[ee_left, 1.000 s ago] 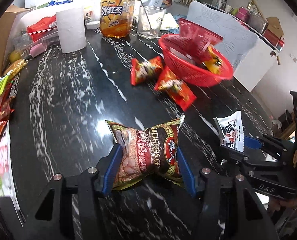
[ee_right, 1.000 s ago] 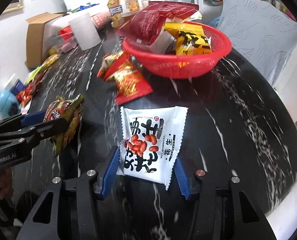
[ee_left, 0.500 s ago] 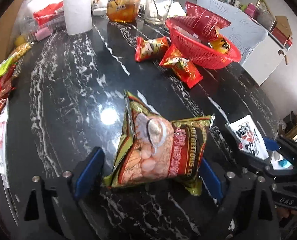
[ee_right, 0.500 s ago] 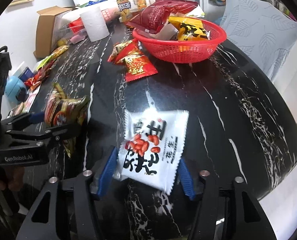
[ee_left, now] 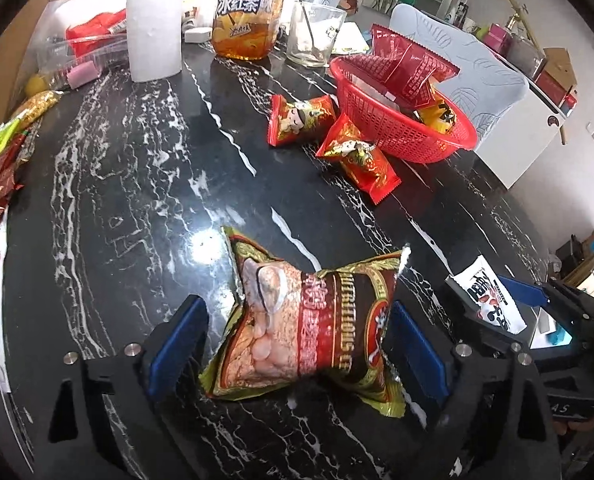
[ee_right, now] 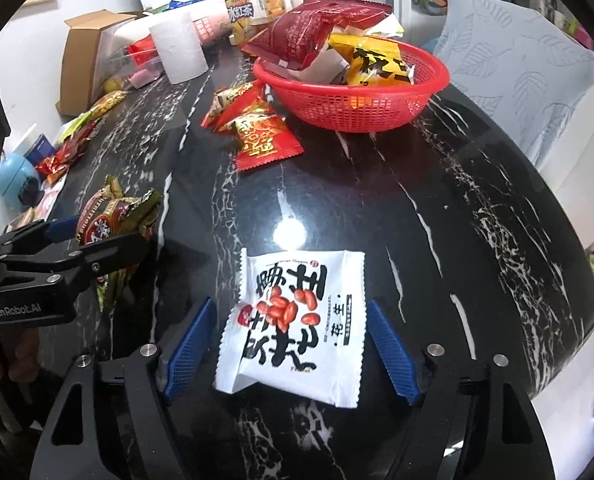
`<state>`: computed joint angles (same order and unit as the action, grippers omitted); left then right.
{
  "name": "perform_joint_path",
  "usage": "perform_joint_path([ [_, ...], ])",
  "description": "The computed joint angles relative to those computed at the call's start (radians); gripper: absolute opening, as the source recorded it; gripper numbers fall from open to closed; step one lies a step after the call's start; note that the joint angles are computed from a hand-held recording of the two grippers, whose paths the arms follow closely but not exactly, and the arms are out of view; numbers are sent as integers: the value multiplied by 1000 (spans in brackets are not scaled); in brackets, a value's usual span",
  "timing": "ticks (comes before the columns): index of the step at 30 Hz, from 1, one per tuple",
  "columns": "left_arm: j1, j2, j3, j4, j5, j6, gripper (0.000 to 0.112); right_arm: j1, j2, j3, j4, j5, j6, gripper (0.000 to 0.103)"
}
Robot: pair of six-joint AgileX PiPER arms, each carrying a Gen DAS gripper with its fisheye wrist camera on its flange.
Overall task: Organize snacks
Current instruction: 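Close the right gripper on the white peanut packet and lift it while the left lifts the brown packet, then carry the white peanut packet and brown nut packet with both grippers over the red basket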
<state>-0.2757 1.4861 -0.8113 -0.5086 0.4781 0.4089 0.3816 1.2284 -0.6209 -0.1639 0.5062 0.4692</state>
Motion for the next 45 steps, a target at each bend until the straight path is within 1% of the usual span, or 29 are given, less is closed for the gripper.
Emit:
perform_joint_path([
  [1, -2, -2, 4, 6, -4, -5, 93, 4, 3, -1, -19, 0, 15, 74],
  [3, -20, 1, 2, 62, -18, -59, 93, 26, 7, -2, -92, 8, 81, 63],
  [5, -30, -3, 7, 87, -33, -83, 91, 32, 7, -1, -119, 10, 97, 62],
  [6, -38, -8, 12, 117, -47, -112, 80, 32, 5, 2, -120, 6, 89, 61],
  [7, -41, -11, 13, 119, -49, -109, 68, 33, 5, 3, -121, 5, 81, 60],
  [8, -42, -10, 7, 123, -41, -111, 65, 30, 3, 4, -116, 2, 70, 56],
  [9, -41, -10, 3, 119, -34, -109, 63, 21, -2, 8, -96, -7, 49, 43],
  [10, -39, -12, 3, 113, -34, -106, 60, 6, -10, 13, -48, -19, -3, 43],
  [11, -37, -14, 5, 101, -32, -95, 59, 1, -16, 14, -31, -24, -19, 39],
  [13, -33, -20, 6, 84, -22, -75, 59, -18, -28, 22, 8, -43, -58, 33],
  [17, -28, -33, 4, 38, 1, -40, 58, -43, -38, 30, 89, -63, -145, 31],
  [21, -40, -56, 2, 43, 5, -46, 58, -89, -57, 42, 249, -78, -307, 30],
  [23, -48, -67, -4, 49, 10, -50, 58, -102, -74, 53, 285, -85, -340, 30],
  [25, -62, -77, -11, 66, 15, -64, 58, -115, -91, 59, 319, -82, -373, 30],
  [28, -72, -80, -31, 52, 28, -47, 58, -146, -119, 67, 403, -75, -459, 30],
  [33, -101, -81, -70, 53, 33, -55, 58, -238, -156, 62, 563, -34, -637, 30],
  [35, -113, -75, -101, 58, 45, -64, 58, -262, -167, 55, 575, -24, -659, 30],
  [37, -123, -69, -135, 69, 60, -76, 58, -270, -172, 41, 548, -20, -637, 30],
  [41, -155, -55, -201, 117, 59, -110, 58, -333, -182, 14, 600, 1, -716, 30],
  [45, -177, -26, -285, 126, 68, -113, 58, -376, -191, -22, 599, 6, -750, 30],
])
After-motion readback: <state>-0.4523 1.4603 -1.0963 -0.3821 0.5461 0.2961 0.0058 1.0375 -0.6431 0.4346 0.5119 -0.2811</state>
